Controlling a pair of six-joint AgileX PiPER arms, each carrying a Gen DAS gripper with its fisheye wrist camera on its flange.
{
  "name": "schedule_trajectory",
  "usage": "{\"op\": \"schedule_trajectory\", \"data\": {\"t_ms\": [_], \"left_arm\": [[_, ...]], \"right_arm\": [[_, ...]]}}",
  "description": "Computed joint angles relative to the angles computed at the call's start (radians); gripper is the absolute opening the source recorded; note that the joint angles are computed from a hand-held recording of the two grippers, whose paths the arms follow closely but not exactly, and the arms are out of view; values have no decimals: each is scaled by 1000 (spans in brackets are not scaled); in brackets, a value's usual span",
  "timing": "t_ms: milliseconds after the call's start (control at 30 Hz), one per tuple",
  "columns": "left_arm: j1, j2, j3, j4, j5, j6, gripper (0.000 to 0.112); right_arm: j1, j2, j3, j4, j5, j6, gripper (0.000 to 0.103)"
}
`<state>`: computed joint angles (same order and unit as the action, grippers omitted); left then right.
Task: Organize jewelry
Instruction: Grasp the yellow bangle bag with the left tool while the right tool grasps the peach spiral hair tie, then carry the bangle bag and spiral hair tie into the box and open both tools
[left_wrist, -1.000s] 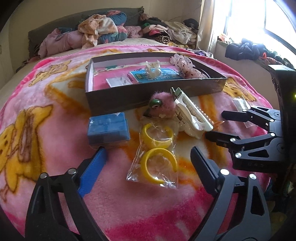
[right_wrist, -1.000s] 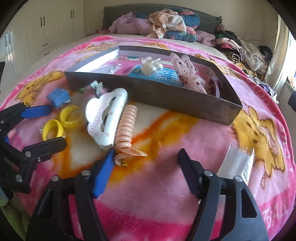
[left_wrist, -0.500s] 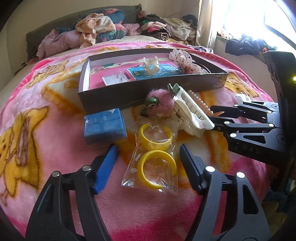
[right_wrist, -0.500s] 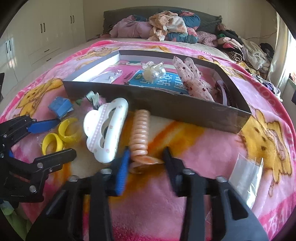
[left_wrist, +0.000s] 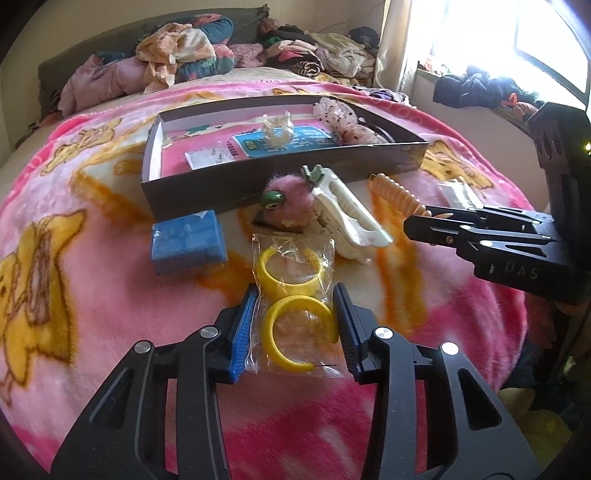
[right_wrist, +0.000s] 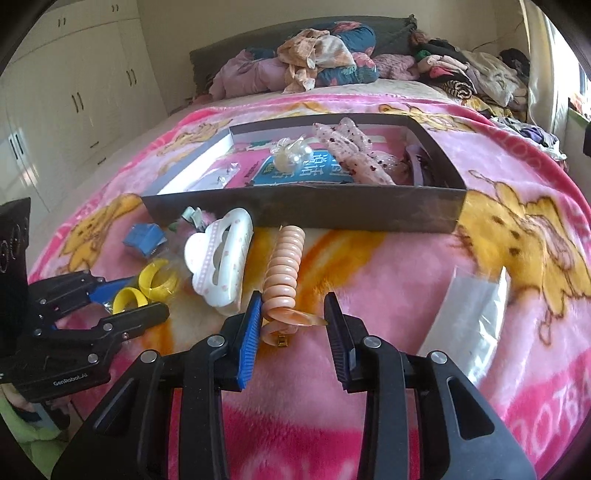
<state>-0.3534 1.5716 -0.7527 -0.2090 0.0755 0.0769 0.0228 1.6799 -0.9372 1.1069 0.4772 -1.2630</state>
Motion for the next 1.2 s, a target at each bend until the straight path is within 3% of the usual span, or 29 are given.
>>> {"op": "schedule_trajectory", "data": {"t_ms": [133,333,433,700,900,1200], "left_arm": [[-15,-36,6,-39,9,33,32],[-35,-58,-23,106,17,-111,32],[-31,-58,-49,76,22,-76,32],[-41,-37,-133,172,24,-165,32],[-35,-2,-191,47,27,-52,32],[-20,59,-273,5,44,-10,32]], "right_arm": [[-26,-30,24,31,32,-12,32],[-66,-71,49,56,60,-28,32],[-83,-88,55,64,68,-33,32],[-110,-120,49,89,77,-51,32],[-125,-131,33,85,83,-45,32],[-113,-107,-27,48,64,-1,32]]}}
